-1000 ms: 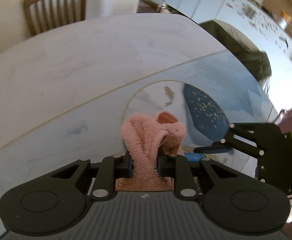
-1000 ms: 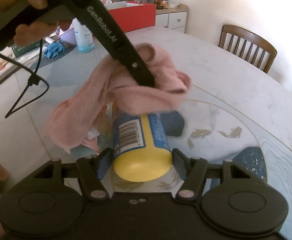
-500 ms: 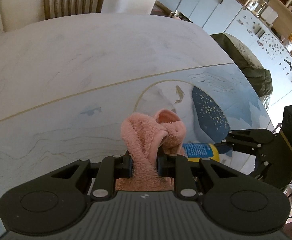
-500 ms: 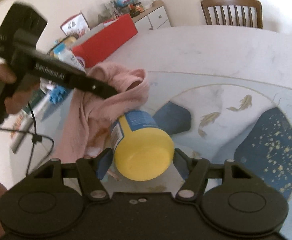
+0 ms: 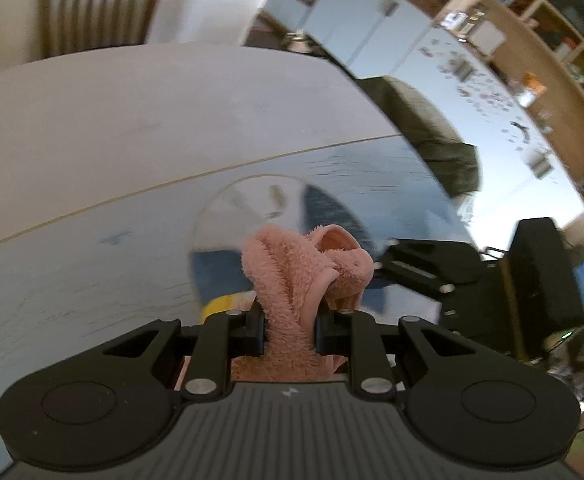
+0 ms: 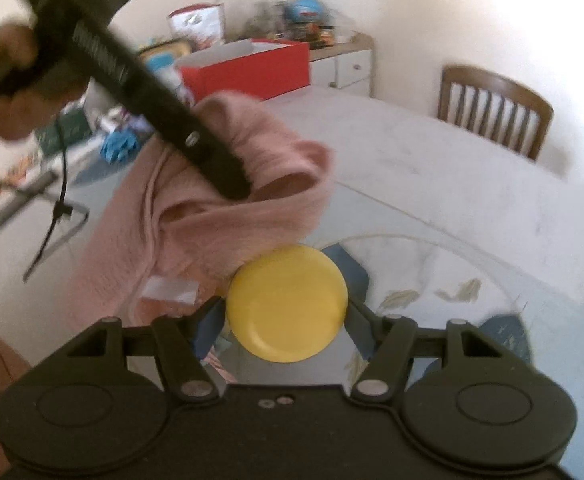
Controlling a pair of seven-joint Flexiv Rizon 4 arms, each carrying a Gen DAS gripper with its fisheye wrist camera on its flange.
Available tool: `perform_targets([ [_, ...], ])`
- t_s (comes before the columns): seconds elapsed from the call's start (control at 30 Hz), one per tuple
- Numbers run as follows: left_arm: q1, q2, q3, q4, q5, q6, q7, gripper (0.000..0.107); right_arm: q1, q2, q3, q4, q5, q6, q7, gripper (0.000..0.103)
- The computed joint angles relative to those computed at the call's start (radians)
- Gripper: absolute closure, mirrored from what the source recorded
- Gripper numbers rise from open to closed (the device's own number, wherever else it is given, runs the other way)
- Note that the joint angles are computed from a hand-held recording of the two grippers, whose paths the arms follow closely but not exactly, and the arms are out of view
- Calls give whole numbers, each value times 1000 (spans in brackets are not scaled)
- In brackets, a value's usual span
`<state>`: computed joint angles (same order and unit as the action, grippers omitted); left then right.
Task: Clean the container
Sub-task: 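Turn the jar with the right tool while the left tool wipes it with the towel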
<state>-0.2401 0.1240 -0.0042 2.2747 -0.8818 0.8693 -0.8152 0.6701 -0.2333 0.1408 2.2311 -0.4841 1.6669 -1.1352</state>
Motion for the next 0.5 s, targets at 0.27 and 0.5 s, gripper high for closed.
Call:
perform_targets([
  [0.27,-10,-71,-32,-37,40,19,-16,86,-1,1,3,2,-21,-24,-19,39],
  [0.5,16,-105,-31,-50,139,58,-76,87,21,3,-25,13,-49,-12,15,39],
])
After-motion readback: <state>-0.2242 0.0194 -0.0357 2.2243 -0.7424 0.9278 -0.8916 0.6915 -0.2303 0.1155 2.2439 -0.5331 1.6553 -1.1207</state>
